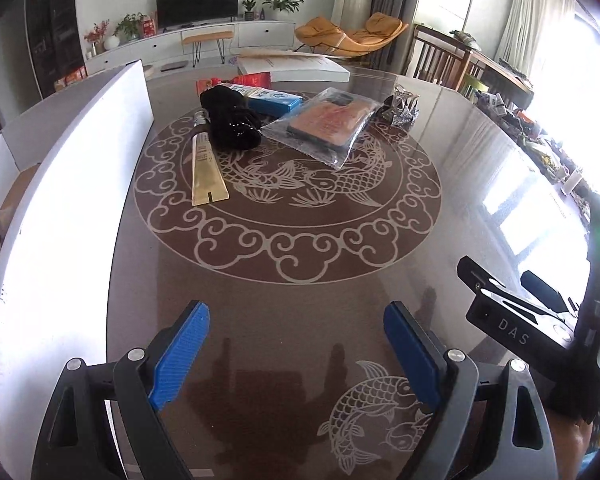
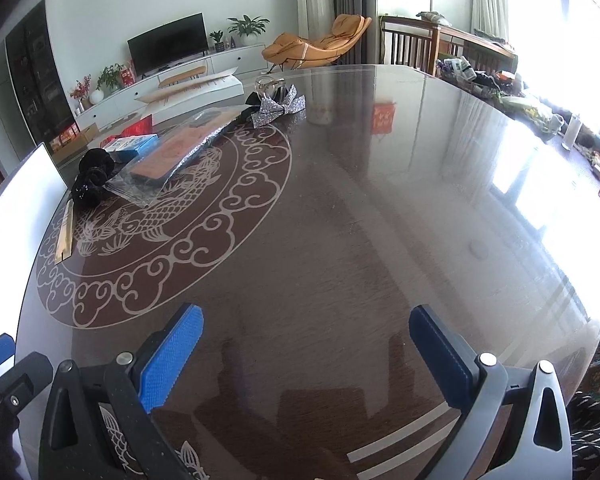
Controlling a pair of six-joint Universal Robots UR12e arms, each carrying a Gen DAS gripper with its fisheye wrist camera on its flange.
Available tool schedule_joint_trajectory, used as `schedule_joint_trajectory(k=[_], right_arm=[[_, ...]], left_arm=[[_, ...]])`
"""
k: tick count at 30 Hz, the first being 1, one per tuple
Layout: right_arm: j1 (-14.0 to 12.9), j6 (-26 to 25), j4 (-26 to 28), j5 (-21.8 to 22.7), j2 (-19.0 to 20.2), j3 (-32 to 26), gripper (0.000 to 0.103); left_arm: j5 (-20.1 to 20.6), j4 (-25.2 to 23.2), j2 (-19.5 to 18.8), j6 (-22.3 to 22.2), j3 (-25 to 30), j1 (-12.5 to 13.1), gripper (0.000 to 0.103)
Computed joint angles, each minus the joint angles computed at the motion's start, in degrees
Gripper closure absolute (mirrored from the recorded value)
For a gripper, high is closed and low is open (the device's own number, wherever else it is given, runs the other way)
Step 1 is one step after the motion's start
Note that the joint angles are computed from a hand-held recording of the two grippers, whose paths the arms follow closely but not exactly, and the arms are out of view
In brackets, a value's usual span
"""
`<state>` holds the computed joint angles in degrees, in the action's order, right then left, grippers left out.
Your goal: Organize objects
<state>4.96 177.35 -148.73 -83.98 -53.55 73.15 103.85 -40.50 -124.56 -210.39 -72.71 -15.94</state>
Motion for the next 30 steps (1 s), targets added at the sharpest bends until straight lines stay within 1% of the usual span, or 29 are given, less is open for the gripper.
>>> schedule_joint_trajectory(k=[6,11,14,20,23,27,30], right_arm=[[0.18,-0.77,1.25,-0.09,0.22,-0.37,0.000],[0.21,-1.04,1.98,-0.14,0.32,-0.54,0.000],[0.17,-0.86,2.34,-0.05,0.34,-0.59,0.000],[0.19,-1.30,3.36,0.84,0.42,-0.83,0.000],[0.31,-2.06,3.46,1.01,0.39,-0.78,0.000],[0.34,-2.54,3.92,1.29,0.41,-0.81,0.000],[0.38,-2.84,3.77,1.20,0.31,-0.61,0.000]], left_arm=[[0.27,-0.52,-0.76,-0.86,1.76,0.71,0.014],[2.01,-0.48,-1.48,-1.84,3.84,1.25,0.014],[3.01,-2.32,-2.27,-3.13,5.74,1.64,0.014],[1.79,-4.11,-3.93,-7.00,8.80,3.12,0.014],[2.39,-5.70,-5.66,-8.43,11.53,3.86,0.014],[5.96,-8.72,-9.40,-9.33,17.09,4.76,0.014],[6.02,-10.85,-12.29,-9.63,21.29,5.95,0.014]])
